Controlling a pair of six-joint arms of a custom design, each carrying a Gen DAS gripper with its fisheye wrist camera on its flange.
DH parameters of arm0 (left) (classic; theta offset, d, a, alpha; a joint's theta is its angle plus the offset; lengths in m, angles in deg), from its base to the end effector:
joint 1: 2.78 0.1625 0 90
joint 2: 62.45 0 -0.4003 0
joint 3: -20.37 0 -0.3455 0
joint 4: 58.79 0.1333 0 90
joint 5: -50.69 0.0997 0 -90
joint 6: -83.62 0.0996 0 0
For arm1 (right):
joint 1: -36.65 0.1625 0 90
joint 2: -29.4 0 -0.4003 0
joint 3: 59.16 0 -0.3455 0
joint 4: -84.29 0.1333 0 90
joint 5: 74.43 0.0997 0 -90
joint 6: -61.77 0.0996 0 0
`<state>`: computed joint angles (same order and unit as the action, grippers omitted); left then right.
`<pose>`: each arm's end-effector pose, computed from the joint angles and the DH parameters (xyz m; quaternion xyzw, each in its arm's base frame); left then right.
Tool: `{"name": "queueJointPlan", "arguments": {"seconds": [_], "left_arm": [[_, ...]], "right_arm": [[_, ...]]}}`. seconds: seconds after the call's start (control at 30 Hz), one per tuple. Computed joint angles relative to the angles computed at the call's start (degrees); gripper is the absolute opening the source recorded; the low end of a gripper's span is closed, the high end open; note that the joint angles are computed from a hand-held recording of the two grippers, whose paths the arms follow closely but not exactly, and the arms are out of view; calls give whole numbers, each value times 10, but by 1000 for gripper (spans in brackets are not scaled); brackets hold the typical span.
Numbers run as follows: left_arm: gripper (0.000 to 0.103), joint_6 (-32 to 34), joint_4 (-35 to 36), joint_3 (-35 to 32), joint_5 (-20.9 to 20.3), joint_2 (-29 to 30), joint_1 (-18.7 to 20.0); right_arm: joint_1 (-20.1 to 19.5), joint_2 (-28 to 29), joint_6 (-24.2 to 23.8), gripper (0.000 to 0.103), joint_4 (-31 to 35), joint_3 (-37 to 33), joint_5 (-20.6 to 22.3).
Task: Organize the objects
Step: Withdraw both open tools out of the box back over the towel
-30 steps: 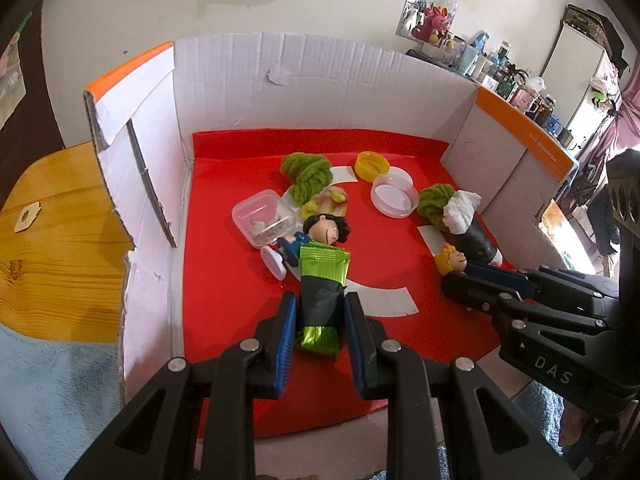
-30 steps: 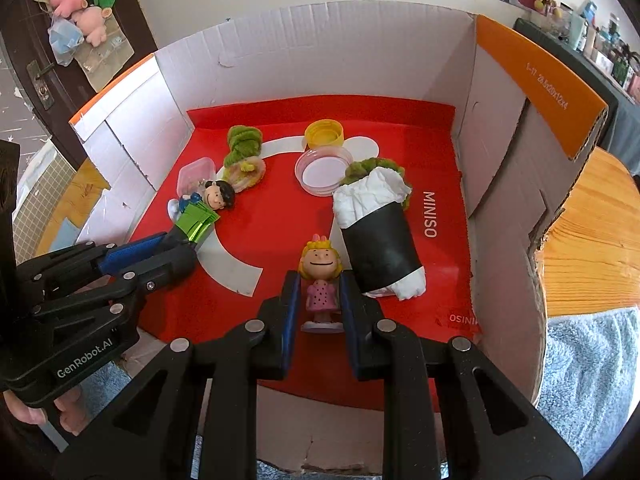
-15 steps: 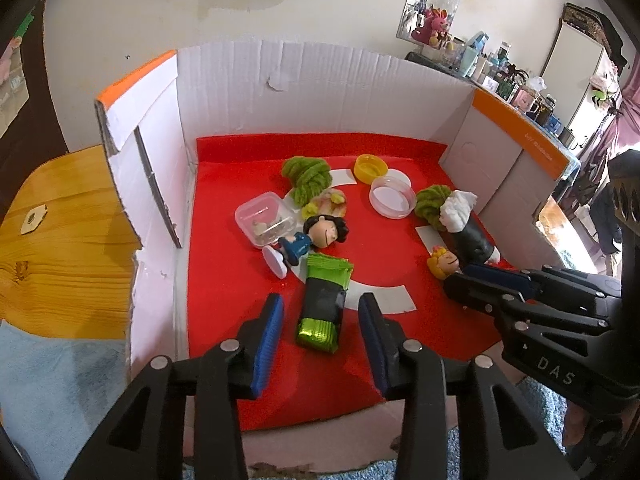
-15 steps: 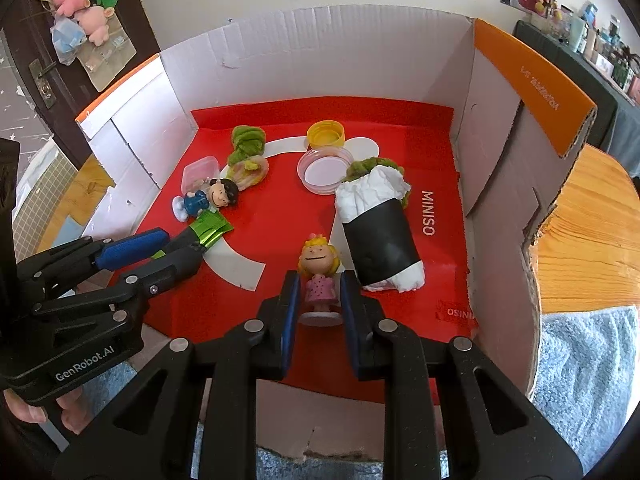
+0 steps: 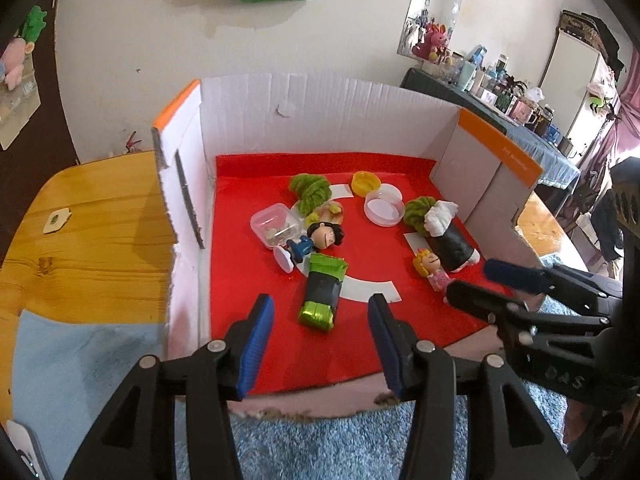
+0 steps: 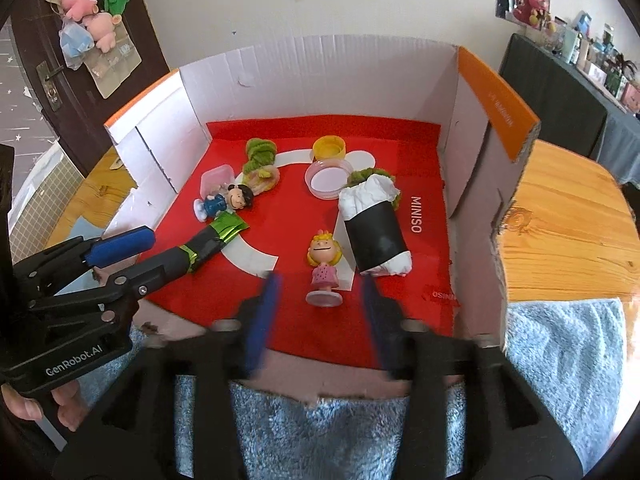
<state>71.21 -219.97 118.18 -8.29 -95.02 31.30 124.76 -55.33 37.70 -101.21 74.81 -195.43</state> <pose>-0.3853 -0.4836 -0.0103 0.3438 0.8989 -0.1913 0.1929 0.0690 -0.3954 0.3124 0.0674 -0.8898 0.3137 0.3245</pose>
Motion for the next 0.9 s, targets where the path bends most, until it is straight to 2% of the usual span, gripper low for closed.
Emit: {"name": "queueJointPlan", "arguments": {"seconds": [0.1,0.33,0.4,0.53,0.7,0.77,0.9], "left_arm": [[59,-2,-11,14,8,-9,-6],[59,-12,-29,48,20,-34,-19],[64,-15,-34,57,23,-40,-21],[70,-21,-51,80,35,-52,-32],[76,-31,-61,102,44,-66,-41],[77,-36,-64,109,45,-70,-43],[83,-50,-59,123,47,-76,-48]], "right_arm": [[6,-5,0,59,-8,7,-1],[18,-23,1,59,-16,23,-5],[22,-28,3,60,-18,28,-6],[33,-39,4,69,-25,41,-12],[47,-50,6,72,-36,58,-19],[51,-54,6,78,-43,65,-22],[55,-68,9,79,-52,83,-21]]}}
